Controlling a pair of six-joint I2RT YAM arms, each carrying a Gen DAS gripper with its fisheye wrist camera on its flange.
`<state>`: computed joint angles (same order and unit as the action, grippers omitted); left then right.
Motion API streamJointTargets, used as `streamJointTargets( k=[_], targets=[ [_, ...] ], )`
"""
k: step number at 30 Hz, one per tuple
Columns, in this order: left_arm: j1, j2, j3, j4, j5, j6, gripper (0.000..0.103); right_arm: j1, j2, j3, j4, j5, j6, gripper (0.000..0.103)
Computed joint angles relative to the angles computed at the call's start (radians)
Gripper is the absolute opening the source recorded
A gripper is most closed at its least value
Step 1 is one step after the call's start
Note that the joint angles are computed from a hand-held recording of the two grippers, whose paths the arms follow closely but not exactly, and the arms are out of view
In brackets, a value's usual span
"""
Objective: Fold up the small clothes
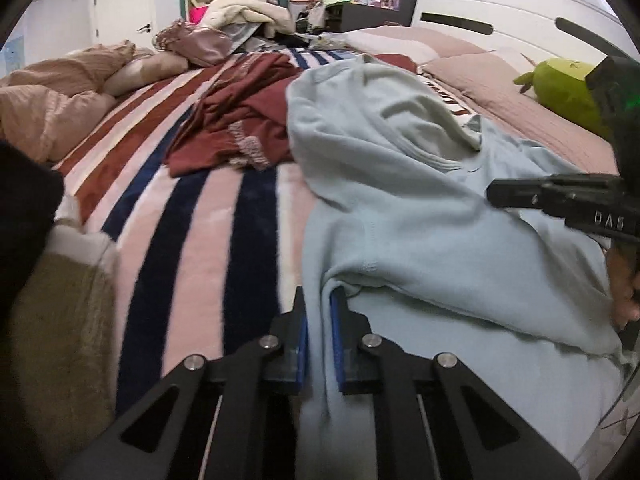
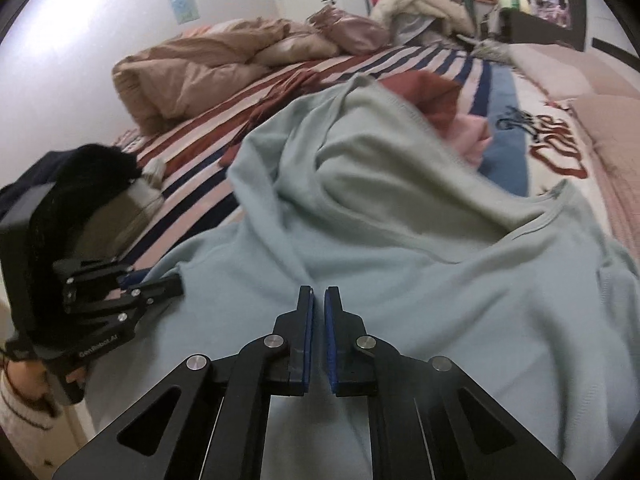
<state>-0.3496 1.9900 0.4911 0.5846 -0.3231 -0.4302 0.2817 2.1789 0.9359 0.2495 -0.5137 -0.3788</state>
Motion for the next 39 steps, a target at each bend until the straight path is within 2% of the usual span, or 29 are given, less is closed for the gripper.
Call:
streamJointTargets(
  k=[3, 5, 6, 7, 9, 12, 14, 16, 17, 18, 19, 20, 23, 24, 27, 30, 32, 34, 36, 38, 39],
  targets=[
    [0.006, 0.002, 0.002, -0.003, 0.008, -0.025, 0.014, -0.007, 0.009, 0.032, -0.037, 0.024, 0.01, 0.001],
    [0.012, -0.008, -0.009, 0.022, 0.041, -0.002, 0.018, -0.022, 0.029, 0.069, -0.089, -0.054, 0.006, 0.003],
    [0.016, -0.01, -0.009, 0.029, 0.053, 0.008, 0.019, -0.03, 0.043, 0.097, -0.13, -0.114, 0.0, 0.009],
    [0.017, -0.017, -0.013, 0.03, 0.065, 0.012, 0.02, -0.03, 0.048, 0.105, -0.137, -0.133, 0.0, 0.027],
    [0.022, -0.034, -0.024, 0.036, 0.078, 0.009, 0.024, -0.009, 0.05, 0.106, -0.098, -0.143, 0.023, 0.048],
    [0.057, -0.056, -0.055, 0.086, 0.136, -0.001, 0.029, 0.053, 0.081, 0.165, -0.115, -0.129, 0.057, 0.048],
    [0.071, -0.057, -0.051, 0.079, 0.147, 0.004, 0.029, 0.09, 0.107, 0.202, -0.134, -0.124, 0.056, 0.048],
    [0.075, -0.043, -0.035, 0.06, 0.14, 0.01, 0.029, 0.132, 0.137, 0.244, -0.146, -0.058, 0.072, 0.046],
    [0.08, -0.029, -0.026, 0.055, 0.146, 0.012, 0.03, 0.148, 0.155, 0.267, -0.148, -0.009, 0.095, 0.043],
    [0.085, -0.018, -0.024, 0.059, 0.151, 0.014, 0.03, 0.154, 0.176, 0.29, -0.148, 0.024, 0.118, 0.033],
    [0.09, -0.008, -0.022, 0.064, 0.154, 0.013, 0.031, 0.16, 0.194, 0.315, -0.156, 0.063, 0.144, 0.028],
    [0.092, 0.0, -0.023, 0.072, 0.154, 0.01, 0.032, 0.159, 0.217, 0.345, -0.16, 0.115, 0.178, 0.027],
    [0.093, 0.002, -0.028, 0.082, 0.155, 0.016, 0.032, 0.145, 0.221, 0.343, -0.125, 0.152, 0.212, 0.026],
    [0.093, 0.001, -0.027, 0.081, 0.155, 0.017, 0.032, 0.144, 0.214, 0.331, -0.108, 0.175, 0.222, 0.022],
    [0.092, -0.015, -0.038, 0.081, 0.16, 0.016, 0.032, 0.124, 0.185, 0.284, -0.09, 0.154, 0.228, 0.022],
    [0.065, -0.062, -0.075, 0.097, 0.147, 0.005, 0.033, 0.069, 0.104, 0.156, -0.023, 0.066, 0.214, 0.026],
    [0.027, -0.118, -0.118, 0.114, 0.12, -0.016, 0.041, 0.024, 0.046, 0.063, 0.018, -0.003, 0.21, 0.028],
    [-0.023, -0.189, -0.164, 0.124, 0.089, -0.041, 0.047, -0.051, -0.026, -0.065, 0.076, -0.084, 0.186, 0.042],
    [-0.069, -0.247, -0.196, 0.124, 0.061, -0.064, 0.051, -0.168, -0.103, -0.203, 0.109, -0.176, 0.124, 0.049],
    [-0.141, -0.321, -0.233, 0.121, 0.013, -0.101, 0.058, -0.296, -0.147, -0.284, 0.09, -0.266, 0.053, 0.051],
    [-0.163, -0.342, -0.24, 0.117, -0.001, -0.112, 0.059, -0.397, -0.165, -0.328, 0.069, -0.325, 0.003, 0.055]
  ],
)
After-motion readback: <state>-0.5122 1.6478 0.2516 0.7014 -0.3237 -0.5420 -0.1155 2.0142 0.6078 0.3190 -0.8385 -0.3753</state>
